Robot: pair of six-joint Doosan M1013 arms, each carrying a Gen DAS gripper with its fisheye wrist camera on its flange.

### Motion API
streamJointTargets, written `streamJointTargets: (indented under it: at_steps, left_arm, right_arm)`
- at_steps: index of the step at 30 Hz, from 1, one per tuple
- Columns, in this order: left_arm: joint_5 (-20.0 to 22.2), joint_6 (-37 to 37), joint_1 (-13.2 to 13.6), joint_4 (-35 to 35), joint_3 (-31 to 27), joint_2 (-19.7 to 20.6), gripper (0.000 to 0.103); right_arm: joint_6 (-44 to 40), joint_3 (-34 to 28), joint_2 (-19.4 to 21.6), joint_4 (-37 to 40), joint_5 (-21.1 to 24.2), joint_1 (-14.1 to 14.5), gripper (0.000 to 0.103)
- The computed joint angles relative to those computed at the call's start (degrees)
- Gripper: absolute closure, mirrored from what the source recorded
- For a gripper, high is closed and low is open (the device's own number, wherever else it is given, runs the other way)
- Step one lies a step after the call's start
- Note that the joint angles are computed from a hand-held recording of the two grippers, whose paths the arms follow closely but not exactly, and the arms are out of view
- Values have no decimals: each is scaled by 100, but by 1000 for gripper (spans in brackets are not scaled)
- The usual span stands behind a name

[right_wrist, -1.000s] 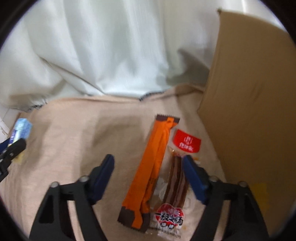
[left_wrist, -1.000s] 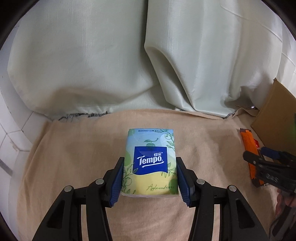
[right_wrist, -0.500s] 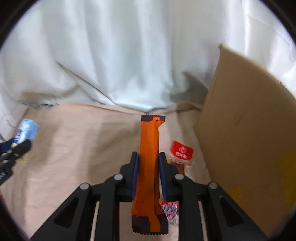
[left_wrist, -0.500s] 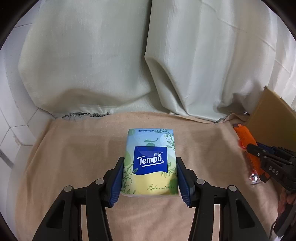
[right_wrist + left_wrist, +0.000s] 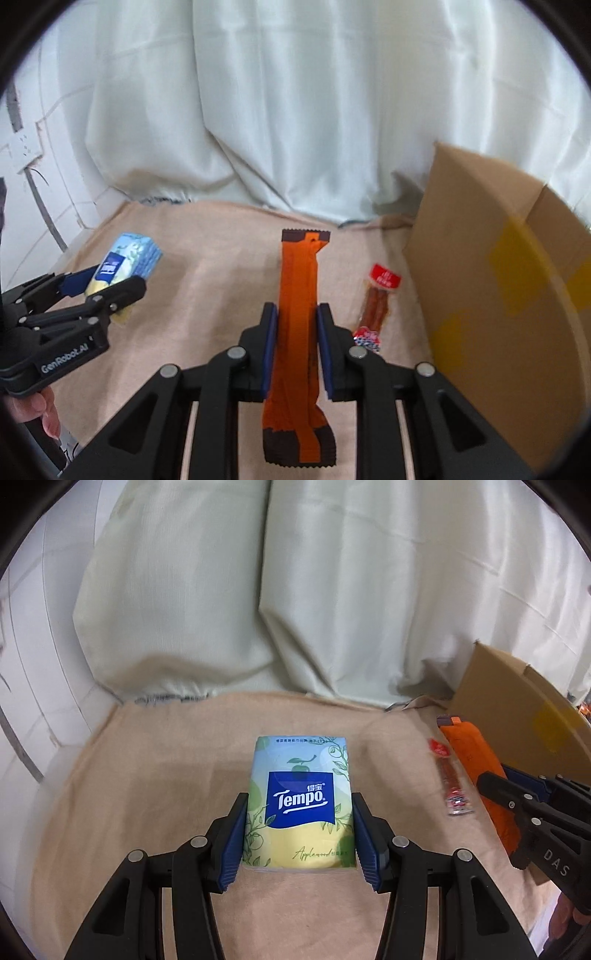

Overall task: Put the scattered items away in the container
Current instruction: 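Carry the tissue pack and orange snack stick into the box and release both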

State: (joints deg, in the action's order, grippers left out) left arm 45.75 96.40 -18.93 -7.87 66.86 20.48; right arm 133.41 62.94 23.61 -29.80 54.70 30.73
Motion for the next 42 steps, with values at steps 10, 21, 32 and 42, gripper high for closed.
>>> streamJointTargets:
  at_steps: [10,21,32,42]
  left_arm:
    - [-140,401,-528,-52,-632,-111,50]
    - [165,942,-1328,-489,-1794,381,50]
    - [887,932,-1699,-416,-2348,910,50]
    - [1101,835,-1776,-274,-2275,1109,50]
  right_arm:
    - [868,339,-733,-1248,-60,47,78]
    - [1542,938,-1494,-2058,547,-325,78]
    - [1615,1547,-1792,-1562,632,-747,78]
    - [1577,1851,-1766,-1057,433,-1004,78]
